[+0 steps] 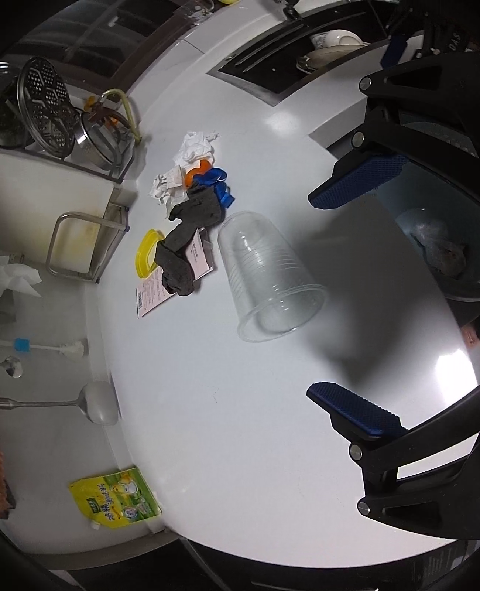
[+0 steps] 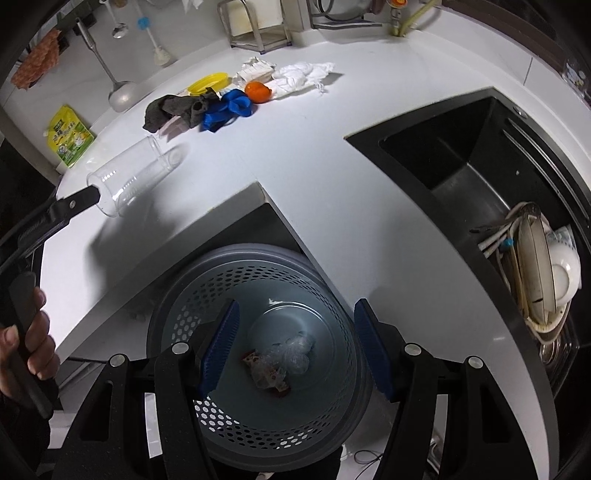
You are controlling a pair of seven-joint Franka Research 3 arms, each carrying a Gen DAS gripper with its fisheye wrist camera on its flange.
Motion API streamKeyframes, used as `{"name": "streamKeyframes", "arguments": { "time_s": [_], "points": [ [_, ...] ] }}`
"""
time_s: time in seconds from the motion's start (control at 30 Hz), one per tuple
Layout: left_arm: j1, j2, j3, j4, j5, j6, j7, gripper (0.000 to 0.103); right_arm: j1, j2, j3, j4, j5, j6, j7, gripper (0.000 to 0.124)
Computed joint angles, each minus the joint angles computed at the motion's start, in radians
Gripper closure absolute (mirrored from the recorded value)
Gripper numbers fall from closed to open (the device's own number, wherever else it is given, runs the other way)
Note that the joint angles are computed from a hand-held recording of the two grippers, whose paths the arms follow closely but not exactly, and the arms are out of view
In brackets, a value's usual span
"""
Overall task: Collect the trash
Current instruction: 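Grasp the clear plastic cup by its rim with the left gripper, then grasp the white crumpled tissue with the right gripper while the left gripper holds the cup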
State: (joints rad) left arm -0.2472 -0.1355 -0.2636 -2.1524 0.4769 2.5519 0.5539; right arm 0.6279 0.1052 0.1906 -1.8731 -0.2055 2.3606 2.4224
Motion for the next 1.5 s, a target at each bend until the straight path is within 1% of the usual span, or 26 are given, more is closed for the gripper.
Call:
{"name": "streamKeyframes", "arguments": {
  "time_s": [0.27, 0.47, 0.6, 0.67, 0.73, 0.77, 0.83, 0.87, 0.93, 0.97, 1.0, 1.03, 1.13, 1.27, 1.4, 1.5],
  "points": [
    [0.011, 0.074, 0.014, 0.034, 0.025, 0.070, -0.042, 0.010, 0.008, 0.027, -0.006, 0.015, 0.005, -0.017, 0.028, 0.062],
    [0.003, 0.120, 0.022, 0.069, 0.005, 0.090, -0.008, 0.010, 0.009, 0.045, -0.013, 0.025, 0.012, -0.017, 0.039, 0.062],
    [0.002, 0.138, 0.029, 0.078, -0.019, 0.127, 0.009, 0.011, 0.014, 0.062, -0.017, 0.043, 0.004, -0.013, 0.038, 0.062],
    [0.000, 0.146, 0.031, 0.085, -0.014, 0.137, 0.013, 0.017, 0.017, 0.069, -0.019, 0.051, 0.003, -0.008, 0.037, 0.062],
    [-0.002, 0.156, 0.032, 0.096, -0.018, 0.138, 0.031, 0.031, 0.019, 0.076, -0.022, 0.061, 0.002, -0.001, 0.034, 0.062],
    [-0.002, 0.161, 0.032, 0.102, -0.028, 0.139, 0.049, 0.034, 0.021, 0.080, -0.024, 0.068, -0.001, -0.002, 0.033, 0.062],
    [-0.003, 0.168, 0.033, 0.109, -0.042, 0.143, 0.072, 0.049, 0.023, 0.087, -0.028, 0.081, -0.007, -0.003, 0.031, 0.062],
    [-0.003, 0.171, 0.034, 0.112, -0.052, 0.146, 0.084, 0.052, 0.024, 0.088, -0.030, 0.084, -0.009, 0.000, 0.031, 0.062],
    [-0.002, 0.177, 0.034, 0.121, -0.082, 0.148, 0.120, 0.072, 0.025, 0.088, -0.033, 0.087, -0.015, 0.005, 0.032, 0.062],
    [-0.003, 0.180, 0.034, 0.125, -0.091, 0.146, 0.133, 0.077, 0.026, 0.089, -0.035, 0.092, -0.021, 0.008, 0.033, 0.062],
    [-0.003, 0.183, 0.034, 0.131, -0.102, 0.141, 0.152, 0.087, 0.027, 0.090, -0.037, 0.095, -0.026, 0.011, 0.034, 0.062],
    [-0.003, 0.185, 0.035, 0.135, -0.108, 0.138, 0.163, 0.095, 0.028, 0.091, -0.040, 0.100, -0.038, 0.016, 0.036, 0.062],
    [-0.003, 0.183, 0.038, 0.138, -0.101, 0.131, 0.171, 0.098, 0.030, 0.099, -0.050, 0.122, -0.074, 0.022, 0.048, 0.062],
    [-0.002, 0.169, 0.043, 0.137, -0.073, 0.114, 0.155, 0.099, 0.026, 0.137, -0.072, 0.184, -0.125, 0.028, 0.045, 0.062],
    [0.003, 0.146, 0.044, 0.132, -0.022, 0.092, 0.126, 0.099, 0.026, 0.209, -0.106, 0.291, -0.176, 0.030, 0.021, 0.061],
    [0.009, 0.127, 0.044, 0.126, -0.006, 0.080, 0.117, 0.099, 0.023, 0.308, -0.136, 0.429, -0.182, 0.026, -0.022, 0.059]
  ]
}}
